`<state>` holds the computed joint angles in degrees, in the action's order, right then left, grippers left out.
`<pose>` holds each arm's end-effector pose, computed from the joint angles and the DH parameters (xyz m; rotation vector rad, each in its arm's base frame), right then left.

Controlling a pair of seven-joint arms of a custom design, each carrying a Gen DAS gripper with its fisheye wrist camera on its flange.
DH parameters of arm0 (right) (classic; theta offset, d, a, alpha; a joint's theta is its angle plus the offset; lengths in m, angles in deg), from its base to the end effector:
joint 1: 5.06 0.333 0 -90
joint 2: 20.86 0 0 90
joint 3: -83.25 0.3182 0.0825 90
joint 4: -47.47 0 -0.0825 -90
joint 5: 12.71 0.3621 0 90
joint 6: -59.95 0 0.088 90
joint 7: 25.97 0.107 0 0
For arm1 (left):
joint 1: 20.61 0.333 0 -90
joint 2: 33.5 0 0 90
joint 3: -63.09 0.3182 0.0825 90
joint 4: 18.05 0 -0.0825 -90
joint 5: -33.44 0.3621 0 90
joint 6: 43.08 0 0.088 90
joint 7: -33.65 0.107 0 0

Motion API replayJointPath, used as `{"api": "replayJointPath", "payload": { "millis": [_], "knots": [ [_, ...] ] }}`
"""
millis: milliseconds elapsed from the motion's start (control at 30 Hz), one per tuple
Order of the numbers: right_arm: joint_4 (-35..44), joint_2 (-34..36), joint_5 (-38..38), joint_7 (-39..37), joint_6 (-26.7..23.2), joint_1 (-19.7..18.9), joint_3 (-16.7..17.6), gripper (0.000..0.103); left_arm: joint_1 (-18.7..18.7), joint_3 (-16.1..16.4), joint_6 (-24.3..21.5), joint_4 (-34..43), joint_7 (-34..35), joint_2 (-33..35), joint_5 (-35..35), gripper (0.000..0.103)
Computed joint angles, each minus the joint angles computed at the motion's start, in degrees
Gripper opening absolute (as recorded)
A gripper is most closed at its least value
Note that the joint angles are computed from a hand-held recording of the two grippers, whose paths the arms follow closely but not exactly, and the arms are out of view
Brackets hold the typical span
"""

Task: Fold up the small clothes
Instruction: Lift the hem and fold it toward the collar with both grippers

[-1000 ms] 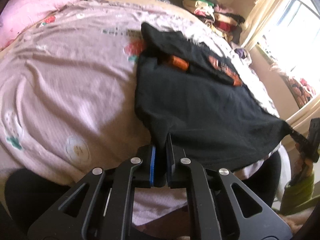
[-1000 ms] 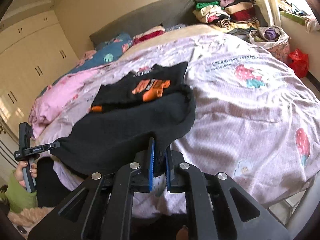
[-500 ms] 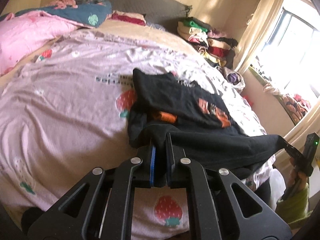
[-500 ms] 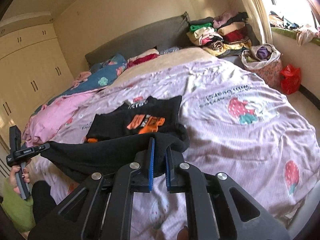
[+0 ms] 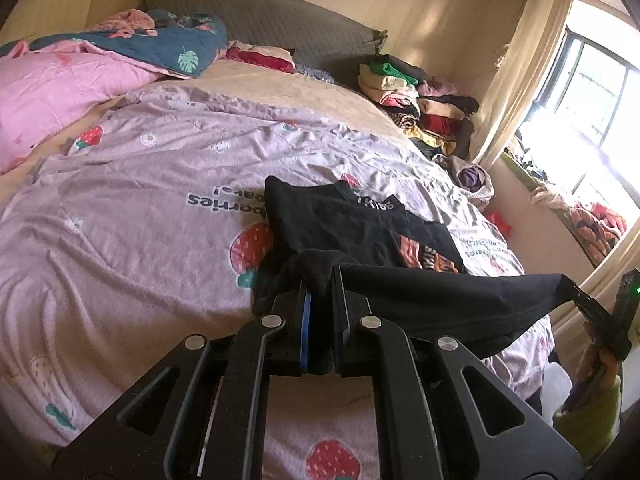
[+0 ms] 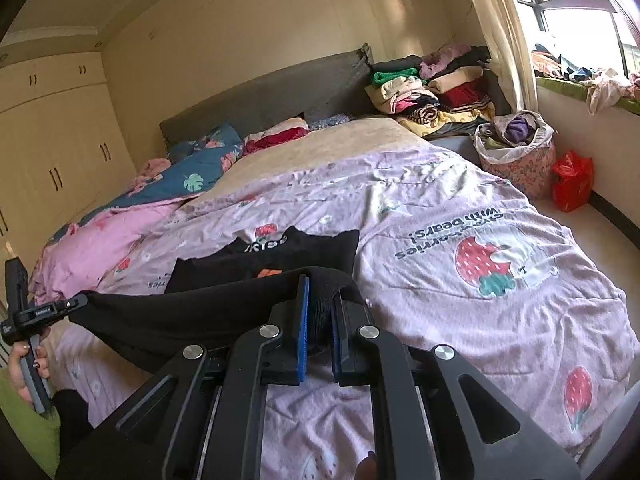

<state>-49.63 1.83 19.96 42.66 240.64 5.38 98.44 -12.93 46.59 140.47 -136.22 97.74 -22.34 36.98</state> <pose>0.6471 0.2229 0.5018 -1.6045 1.3576 -0.4806 0.6055 -0.0886 0.4771 -1.9705 1.5020 -1.1499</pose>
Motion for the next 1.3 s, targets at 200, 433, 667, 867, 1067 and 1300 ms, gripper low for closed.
{"api": "replayJointPath", "payload": {
  "millis": [200,433,667,867,1067,1300],
  "knots": [
    [4.19,2.56,-5.07,6.36,-0.52,6.0,-7.18,0.008,-4.47,5.33,-0.52,2.99,-3.13,1.72,3.15,0.002],
    [10.15,6.1,-10.62,12.34,-2.28,8.72,-11.05,0.008,-8.84,10.77,-0.84,6.49,-7.96,3.8,7.34,0.002],
    [17.68,10.99,-15.66,18.53,-4.86,11.66,-15.9,0.008,-9.72,12.38,-2.11,10.18,-11.35,6.04,9.97,0.002],
    [24.5,15.4,-19.91,23.61,-7.85,12.88,-18.63,0.008,-11.23,14.59,-3.83,14.67,-13.89,8.93,12.61,0.002],
    [32.88,20.75,-23.56,28.27,-11.75,13.26,-20.49,0.008,-11.86,15.65,-6.76,20.35,-15.62,12.53,14.7,0.002],
    [44.6,27.94,-27.32,32.5,-17.83,12.66,-21.08,0.008,-12.44,16.67,-9.71,26.11,-17.1,16.41,17.03,0.002]
  ]
}}
